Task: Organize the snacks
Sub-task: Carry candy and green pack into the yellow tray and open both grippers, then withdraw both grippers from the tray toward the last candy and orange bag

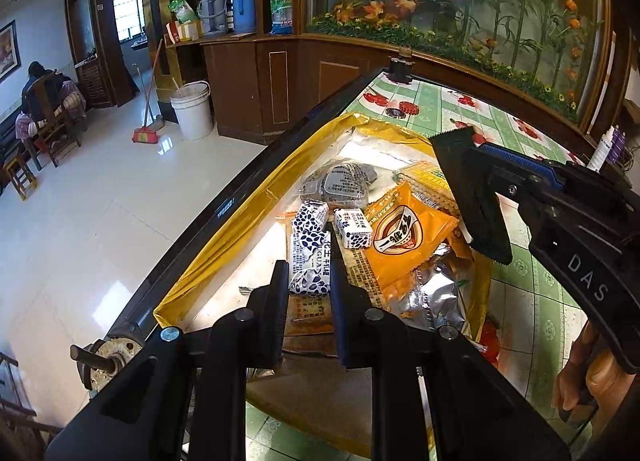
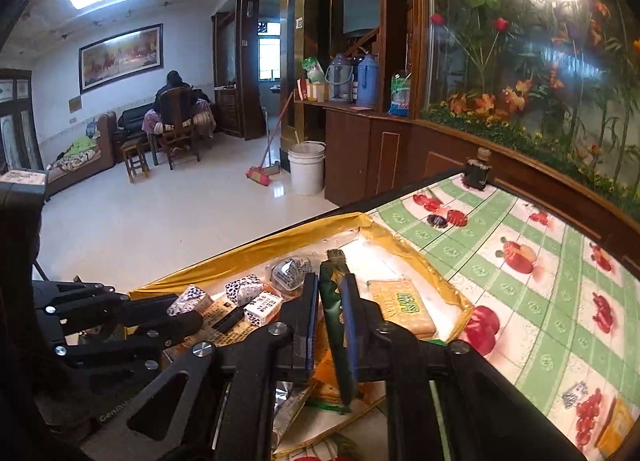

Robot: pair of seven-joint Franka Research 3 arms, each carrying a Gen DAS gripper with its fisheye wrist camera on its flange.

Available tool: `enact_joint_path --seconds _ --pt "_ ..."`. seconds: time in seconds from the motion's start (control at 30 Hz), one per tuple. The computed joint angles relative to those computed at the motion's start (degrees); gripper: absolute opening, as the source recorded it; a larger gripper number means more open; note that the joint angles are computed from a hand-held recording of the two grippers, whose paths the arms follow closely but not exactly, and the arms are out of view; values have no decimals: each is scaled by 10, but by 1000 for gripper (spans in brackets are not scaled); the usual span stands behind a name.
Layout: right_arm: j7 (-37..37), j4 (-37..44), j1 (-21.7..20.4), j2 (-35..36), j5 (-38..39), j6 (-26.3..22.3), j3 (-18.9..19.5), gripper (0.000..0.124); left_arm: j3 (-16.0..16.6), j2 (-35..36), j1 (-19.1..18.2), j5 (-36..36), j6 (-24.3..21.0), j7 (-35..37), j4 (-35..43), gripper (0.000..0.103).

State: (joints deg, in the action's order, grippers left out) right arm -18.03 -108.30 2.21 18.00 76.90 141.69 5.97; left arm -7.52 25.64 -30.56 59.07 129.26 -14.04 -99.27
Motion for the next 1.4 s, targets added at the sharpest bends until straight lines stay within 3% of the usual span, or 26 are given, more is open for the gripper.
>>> enact_joint_path --seconds 0.07,0.13,0.2,0.3,0.53,0.7,0.83,1.1,1.4 --pt "6 0 -1 1 -3 -3 -1 15 0 0 3 -5 3 -1 -1 17" --pt "10 0 -3 1 -6 -10 -1 23 -1 3 3 -13 -3 3 3 18" --pt "5 -4 -6 -2 3 -14 -1 46 -1 4 2 -16 -6 5 5 29" --pt "4 -6 -10 -5 10 -23 -4 47 1 6 -4 -12 -18 1 10 56" --pt "29 -2 -20 -8 4 -52 -15 47 -2 9 -6 -19 -29 6 19 58" --pt "35 -11 -30 -17 7 -66 -22 55 0 0 -13 -8 -33 -14 14 72" --pt "50 -17 -39 -22 2 -85 -29 58 -3 -3 -18 4 -37 -24 16 73" --pt "68 -38 -56 -37 18 -79 -46 80 -8 19 -31 5 -38 1 54 73" --pt "117 -15 -109 -7 25 -80 -73 83 0 81 -59 -21 -32 75 146 73"
